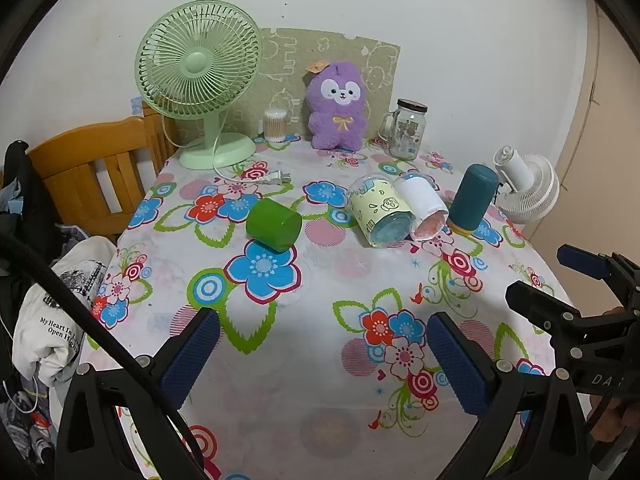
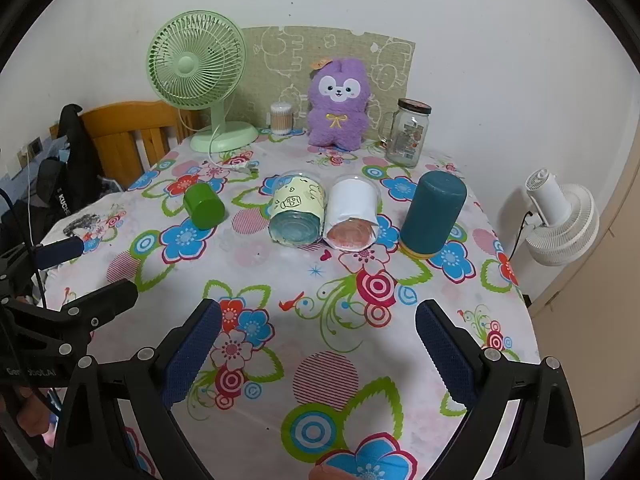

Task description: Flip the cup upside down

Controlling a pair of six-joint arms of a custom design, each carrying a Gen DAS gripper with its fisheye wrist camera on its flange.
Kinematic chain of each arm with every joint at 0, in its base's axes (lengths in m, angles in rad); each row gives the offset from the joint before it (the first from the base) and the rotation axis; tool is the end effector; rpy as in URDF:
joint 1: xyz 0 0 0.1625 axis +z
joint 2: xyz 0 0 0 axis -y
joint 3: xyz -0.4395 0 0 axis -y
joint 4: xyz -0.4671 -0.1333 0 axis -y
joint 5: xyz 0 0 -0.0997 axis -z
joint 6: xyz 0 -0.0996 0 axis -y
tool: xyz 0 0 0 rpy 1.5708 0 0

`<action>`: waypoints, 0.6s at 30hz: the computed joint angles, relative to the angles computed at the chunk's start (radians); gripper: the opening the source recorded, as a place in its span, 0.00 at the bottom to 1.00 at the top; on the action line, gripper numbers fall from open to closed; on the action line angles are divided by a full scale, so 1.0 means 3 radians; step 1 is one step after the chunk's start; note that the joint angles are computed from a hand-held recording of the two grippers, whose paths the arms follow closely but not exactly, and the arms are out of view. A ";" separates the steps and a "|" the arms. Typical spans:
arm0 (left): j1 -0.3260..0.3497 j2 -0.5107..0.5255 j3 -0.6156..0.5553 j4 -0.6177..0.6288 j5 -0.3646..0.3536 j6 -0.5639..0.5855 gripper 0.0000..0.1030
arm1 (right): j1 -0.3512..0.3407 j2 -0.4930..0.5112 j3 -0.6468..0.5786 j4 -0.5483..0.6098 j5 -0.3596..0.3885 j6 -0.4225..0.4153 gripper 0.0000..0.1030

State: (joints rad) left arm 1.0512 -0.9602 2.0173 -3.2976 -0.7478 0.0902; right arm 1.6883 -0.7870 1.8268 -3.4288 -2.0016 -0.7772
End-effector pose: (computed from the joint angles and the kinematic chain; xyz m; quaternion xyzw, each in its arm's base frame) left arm -0.1197 -0.6248 0.1246 0.1345 0.8652 -0.3748 0.3049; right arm 0.1709 -0.6656 0.0819 0.3111 -0.8449 0.3041 0.3114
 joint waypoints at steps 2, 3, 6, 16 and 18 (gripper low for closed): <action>-0.0001 -0.0004 0.0003 0.0008 -0.0003 -0.0002 1.00 | 0.0009 0.0002 0.0001 0.0013 -0.0004 0.0012 0.96; -0.0001 -0.0005 0.0005 0.0010 -0.0002 -0.0001 1.00 | 0.0015 0.0005 0.0002 0.0015 -0.0009 0.0017 0.96; 0.0003 0.0015 -0.0003 0.0005 -0.0003 -0.0002 1.00 | 0.0040 0.0001 -0.0008 0.0042 -0.0034 0.0038 0.96; -0.0001 0.0015 0.0018 -0.0013 0.0000 -0.0016 1.00 | 0.0046 0.0007 -0.0005 0.0024 -0.0036 0.0023 0.96; 0.0001 0.0014 0.0015 -0.0012 -0.0005 -0.0016 1.00 | 0.0050 0.0012 -0.0007 0.0020 -0.0042 0.0017 0.96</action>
State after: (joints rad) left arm 1.0514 -0.9561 2.0218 -3.3013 -0.7493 0.0853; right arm 1.7032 -0.7834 1.8247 -3.4227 -2.0143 -0.7720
